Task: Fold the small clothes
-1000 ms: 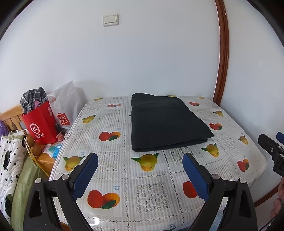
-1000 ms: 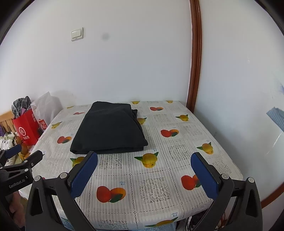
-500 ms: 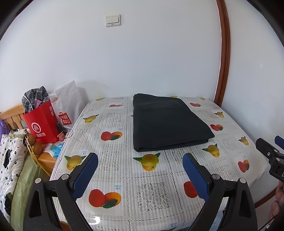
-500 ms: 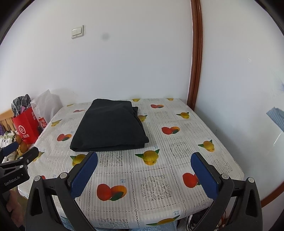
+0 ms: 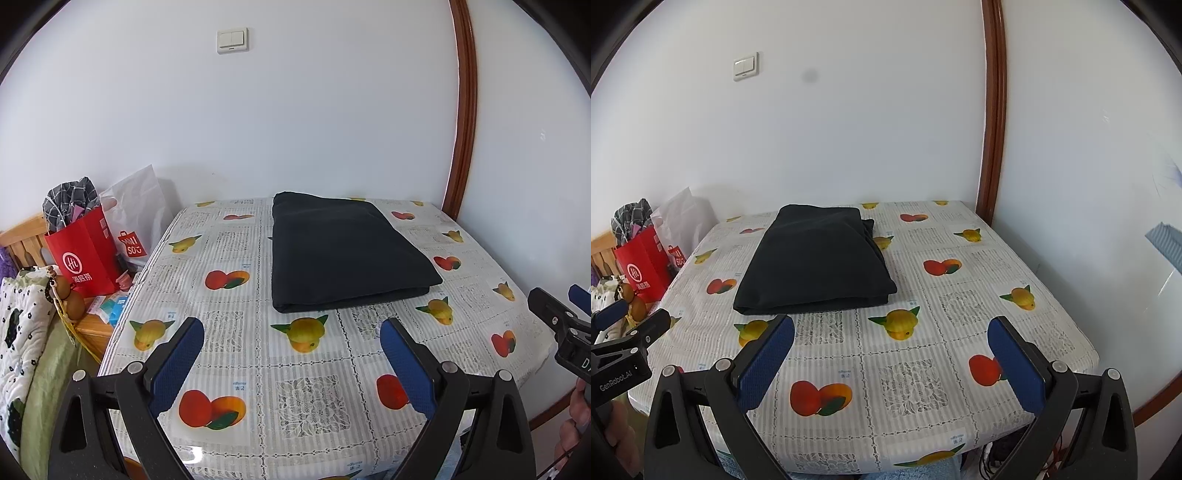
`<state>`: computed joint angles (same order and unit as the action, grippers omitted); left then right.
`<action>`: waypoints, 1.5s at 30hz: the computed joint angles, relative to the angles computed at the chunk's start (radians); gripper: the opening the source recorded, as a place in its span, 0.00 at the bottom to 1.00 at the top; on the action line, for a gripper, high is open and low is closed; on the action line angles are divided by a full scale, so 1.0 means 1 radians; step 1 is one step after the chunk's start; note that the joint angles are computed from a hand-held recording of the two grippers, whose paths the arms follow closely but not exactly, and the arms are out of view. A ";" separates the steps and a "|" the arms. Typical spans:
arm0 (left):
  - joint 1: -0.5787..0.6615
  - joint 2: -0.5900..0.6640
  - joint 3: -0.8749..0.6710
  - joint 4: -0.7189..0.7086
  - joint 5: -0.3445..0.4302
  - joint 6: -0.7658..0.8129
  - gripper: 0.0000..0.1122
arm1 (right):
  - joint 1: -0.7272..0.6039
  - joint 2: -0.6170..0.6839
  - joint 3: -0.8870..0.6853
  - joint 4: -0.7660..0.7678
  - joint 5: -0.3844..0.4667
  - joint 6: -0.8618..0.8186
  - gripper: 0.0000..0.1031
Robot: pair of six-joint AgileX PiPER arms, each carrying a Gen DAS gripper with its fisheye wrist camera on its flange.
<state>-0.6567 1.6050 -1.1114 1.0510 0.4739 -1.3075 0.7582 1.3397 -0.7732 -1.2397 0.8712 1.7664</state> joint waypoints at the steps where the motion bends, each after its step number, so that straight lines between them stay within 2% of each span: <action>1: -0.002 0.000 0.000 0.001 0.002 0.000 0.86 | -0.002 -0.001 0.001 0.000 -0.002 -0.002 1.00; 45: 0.001 0.002 -0.008 -0.020 0.008 0.004 0.86 | 0.008 -0.005 0.002 -0.010 0.016 -0.007 1.00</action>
<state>-0.6558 1.6069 -1.1199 1.0308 0.4823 -1.3032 0.7663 1.3346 -0.7707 -1.2498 0.8873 1.7596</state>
